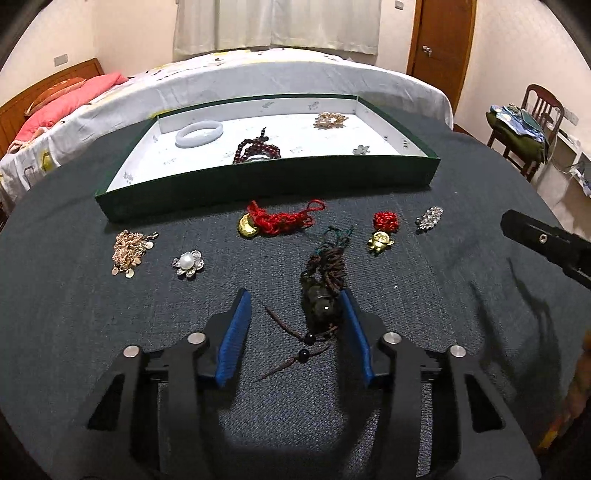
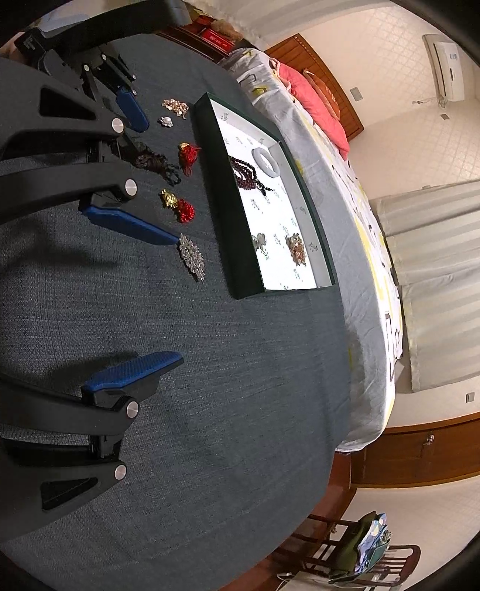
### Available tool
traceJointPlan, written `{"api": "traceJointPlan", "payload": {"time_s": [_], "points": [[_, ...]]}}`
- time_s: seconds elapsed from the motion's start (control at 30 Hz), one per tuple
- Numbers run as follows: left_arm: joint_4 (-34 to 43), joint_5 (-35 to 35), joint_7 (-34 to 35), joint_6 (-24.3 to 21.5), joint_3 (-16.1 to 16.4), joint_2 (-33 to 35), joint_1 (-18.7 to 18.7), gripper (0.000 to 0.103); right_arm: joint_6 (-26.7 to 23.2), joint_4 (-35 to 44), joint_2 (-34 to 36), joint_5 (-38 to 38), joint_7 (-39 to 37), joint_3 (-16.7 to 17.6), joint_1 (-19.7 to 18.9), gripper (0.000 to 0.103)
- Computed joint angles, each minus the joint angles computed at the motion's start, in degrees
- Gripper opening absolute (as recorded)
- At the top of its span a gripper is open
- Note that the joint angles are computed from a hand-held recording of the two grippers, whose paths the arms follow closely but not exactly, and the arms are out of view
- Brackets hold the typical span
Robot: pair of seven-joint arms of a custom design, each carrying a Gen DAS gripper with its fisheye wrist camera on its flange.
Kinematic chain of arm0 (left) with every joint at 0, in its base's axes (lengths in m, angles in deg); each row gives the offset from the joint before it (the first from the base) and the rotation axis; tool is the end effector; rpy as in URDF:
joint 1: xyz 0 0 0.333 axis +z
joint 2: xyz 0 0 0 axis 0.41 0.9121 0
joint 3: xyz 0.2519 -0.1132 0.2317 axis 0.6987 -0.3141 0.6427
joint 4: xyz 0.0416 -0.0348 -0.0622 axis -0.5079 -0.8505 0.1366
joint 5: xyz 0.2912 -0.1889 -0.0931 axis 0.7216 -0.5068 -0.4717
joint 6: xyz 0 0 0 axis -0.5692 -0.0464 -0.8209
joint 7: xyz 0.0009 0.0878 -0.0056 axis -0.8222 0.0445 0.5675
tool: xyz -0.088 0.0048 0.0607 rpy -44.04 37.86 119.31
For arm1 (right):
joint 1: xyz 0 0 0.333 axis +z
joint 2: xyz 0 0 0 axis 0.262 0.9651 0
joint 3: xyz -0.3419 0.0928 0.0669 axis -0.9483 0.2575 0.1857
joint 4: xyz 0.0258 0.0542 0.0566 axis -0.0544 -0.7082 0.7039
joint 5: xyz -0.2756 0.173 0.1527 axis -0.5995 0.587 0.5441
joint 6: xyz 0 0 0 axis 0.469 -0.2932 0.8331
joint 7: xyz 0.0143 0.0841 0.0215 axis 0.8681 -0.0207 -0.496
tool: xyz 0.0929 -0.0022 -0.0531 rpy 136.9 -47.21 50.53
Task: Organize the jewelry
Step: 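Grasp the black knotted cord pendant with the left tool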
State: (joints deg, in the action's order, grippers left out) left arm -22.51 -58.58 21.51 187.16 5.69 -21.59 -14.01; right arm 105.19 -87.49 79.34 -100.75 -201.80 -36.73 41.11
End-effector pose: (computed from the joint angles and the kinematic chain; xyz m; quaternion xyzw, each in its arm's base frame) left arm 0.5294 -0.4927 0.4811 -0.4542 0.8205 -0.3110 0.1543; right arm 0.4412 0.3115 0.5028 -0.4512 0.7960 -0.2680 0.3017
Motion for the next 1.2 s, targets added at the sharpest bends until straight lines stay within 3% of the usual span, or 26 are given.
{"api": "traceJointPlan", "payload": {"time_s": [0.17,0.23,0.83,1.2], "points": [[0.54,-2.28,3.05,0.06,-1.94,0.41,1.45,0.023,0.27,0.03,0.3,0.47,-0.36,-0.08,0.03,0.059],[0.59,-3.32,4.35,0.3,-2.52,0.53,1.84,0.019,0.41,-0.07,0.35,0.46,-0.36,-0.13,0.04,0.059],[-3.72,-5.27,5.07,3.87,-1.05,-3.04,1.93,0.018,0.75,2.62,2.86,1.82,-3.79,-0.57,0.99,0.059],[-9.76,-2.69,2.27,6.34,0.27,-8.19,2.95,0.018,2.07,7.19,6.86,3.22,-8.37,-1.53,2.58,0.059]]}}
